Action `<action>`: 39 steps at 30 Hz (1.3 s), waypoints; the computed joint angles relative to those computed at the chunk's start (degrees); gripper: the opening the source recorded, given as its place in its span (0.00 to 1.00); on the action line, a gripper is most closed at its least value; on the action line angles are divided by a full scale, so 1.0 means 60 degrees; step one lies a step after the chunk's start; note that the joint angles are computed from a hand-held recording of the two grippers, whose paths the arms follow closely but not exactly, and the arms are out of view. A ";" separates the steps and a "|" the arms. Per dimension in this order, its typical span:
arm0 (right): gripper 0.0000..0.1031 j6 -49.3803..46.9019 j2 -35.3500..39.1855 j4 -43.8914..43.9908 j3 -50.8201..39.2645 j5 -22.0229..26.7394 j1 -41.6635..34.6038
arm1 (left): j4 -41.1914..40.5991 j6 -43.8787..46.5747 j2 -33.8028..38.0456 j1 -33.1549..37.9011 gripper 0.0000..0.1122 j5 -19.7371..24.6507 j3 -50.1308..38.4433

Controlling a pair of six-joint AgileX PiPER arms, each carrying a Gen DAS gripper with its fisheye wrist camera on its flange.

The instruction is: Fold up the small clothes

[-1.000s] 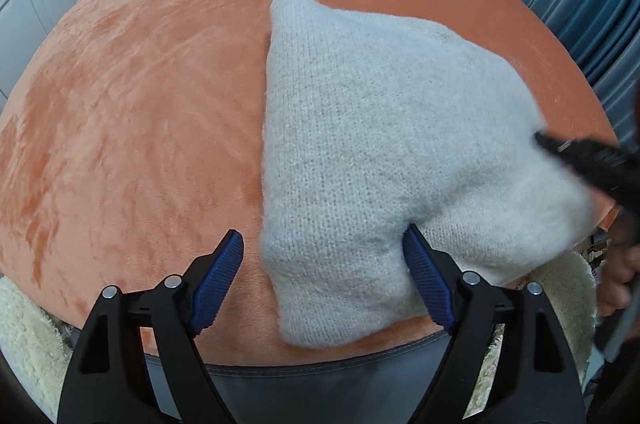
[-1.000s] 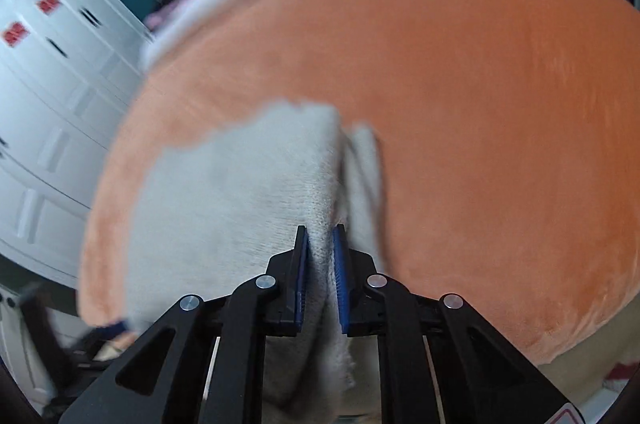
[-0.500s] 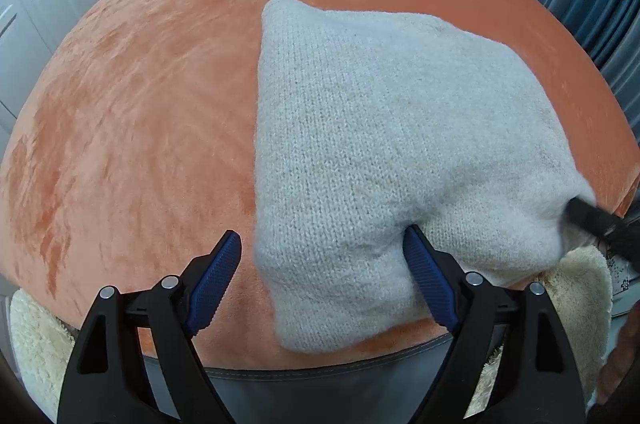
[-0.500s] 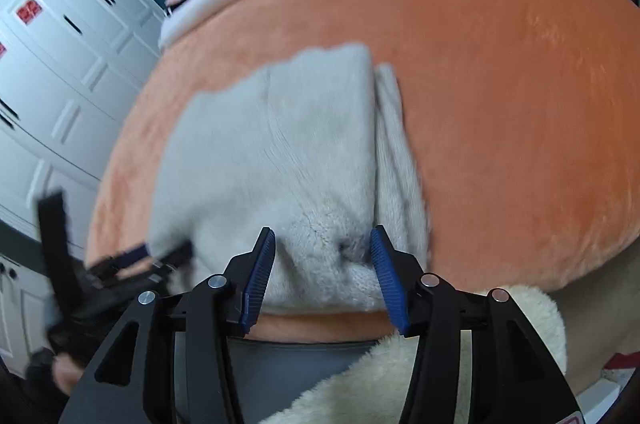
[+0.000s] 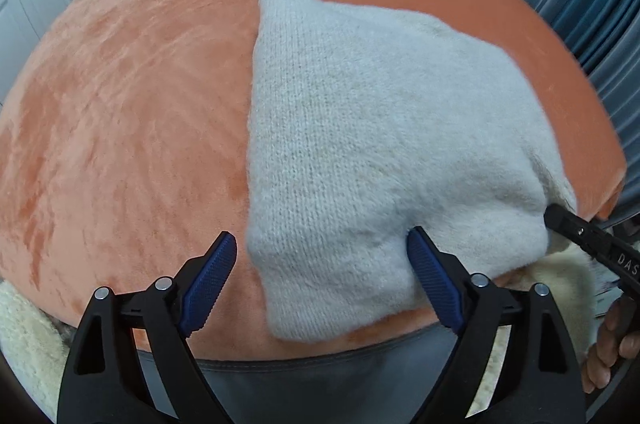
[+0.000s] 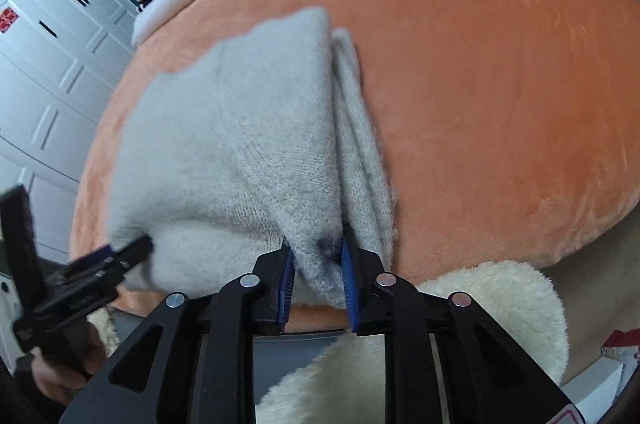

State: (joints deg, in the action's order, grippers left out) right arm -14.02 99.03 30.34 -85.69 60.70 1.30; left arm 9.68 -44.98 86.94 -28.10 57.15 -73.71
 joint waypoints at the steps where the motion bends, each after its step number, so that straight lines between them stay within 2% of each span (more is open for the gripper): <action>1: 0.34 0.0046 -0.0146 0.0087 -0.0090 -0.0063 -0.0074 | -0.0493 0.0231 -0.0249 0.0266 0.76 -0.0289 0.0165; 3: 0.63 -0.0047 -0.0285 0.0426 -0.0280 -0.0347 -0.0255 | -0.1421 0.0417 -0.0753 0.0904 0.81 -0.0875 0.0500; 5: 0.74 -0.0047 -0.0050 0.0515 -0.0517 -0.0601 -0.0345 | -0.2059 0.0599 -0.0793 0.1467 0.84 -0.1215 0.0545; 10: 0.74 0.1158 0.2169 0.0461 -0.2132 0.0520 -0.0274 | -0.4659 0.2149 0.0612 0.2840 0.87 -0.1340 0.0317; 12: 0.75 0.1207 0.2371 0.0727 -0.1818 0.0352 -0.0159 | -0.5358 0.2504 0.0789 0.3024 0.88 -0.1699 0.0599; 15: 0.80 0.1174 0.2211 0.0629 -0.1237 -0.0461 0.0202 | -0.4953 0.2184 0.0808 0.2764 0.88 -0.1769 0.0473; 16: 0.80 0.1129 0.2162 0.0558 -0.1212 -0.0459 0.0263 | -0.4820 0.2180 0.0871 0.2689 0.80 -0.1626 0.0262; 17: 0.67 0.0908 0.2197 0.0730 -0.1356 -0.0303 0.0252 | -0.4725 0.2184 0.0877 0.2586 0.75 -0.1447 0.0007; 18: 0.48 0.0803 0.2105 0.0890 -0.1344 -0.0297 0.0323 | -0.4278 0.1846 0.0895 0.2383 0.70 -0.1107 -0.0381; 19: 0.42 0.0745 0.1933 0.0821 -0.1359 -0.0368 0.0342 | -0.4011 0.1758 0.0880 0.2241 0.63 -0.0876 -0.0689; 20: 0.35 0.0466 0.1714 0.0972 -0.1295 -0.0443 0.0303 | -0.3776 0.1775 0.0885 0.2109 0.61 -0.0653 -0.1025; 24: 0.34 -0.0002 0.1573 0.1506 -0.1105 -0.0379 -0.0044 | -0.2988 0.1699 0.1112 0.1719 0.59 -0.0076 -0.1742; 27: 0.42 0.0192 0.1865 0.1204 -0.0836 -0.0481 0.0028 | -0.2787 0.1383 0.1609 0.1568 0.69 0.0206 -0.1869; 29: 0.42 0.0165 0.1777 0.1280 -0.0718 -0.0640 0.0039 | -0.2375 0.1202 0.1651 0.1349 0.69 0.0165 -0.1933; 31: 0.39 0.0386 0.1671 0.1261 -0.0741 -0.0609 0.0010 | -0.2067 0.1207 0.1750 0.1124 0.58 0.0522 -0.2350; 34: 0.34 0.0533 0.1154 0.1340 -0.0545 -0.0812 0.0062 | -0.1457 0.1178 0.1770 0.0747 0.46 0.1208 -0.3168; 39: 0.32 0.0711 -0.0164 0.1296 -0.0235 -0.1064 0.0270 | -0.0855 0.1357 0.1259 0.0334 0.44 0.1991 -0.3952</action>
State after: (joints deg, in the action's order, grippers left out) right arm -9.75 98.05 38.12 -87.10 54.31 2.92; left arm 4.55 -36.84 94.50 -26.09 69.09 -97.42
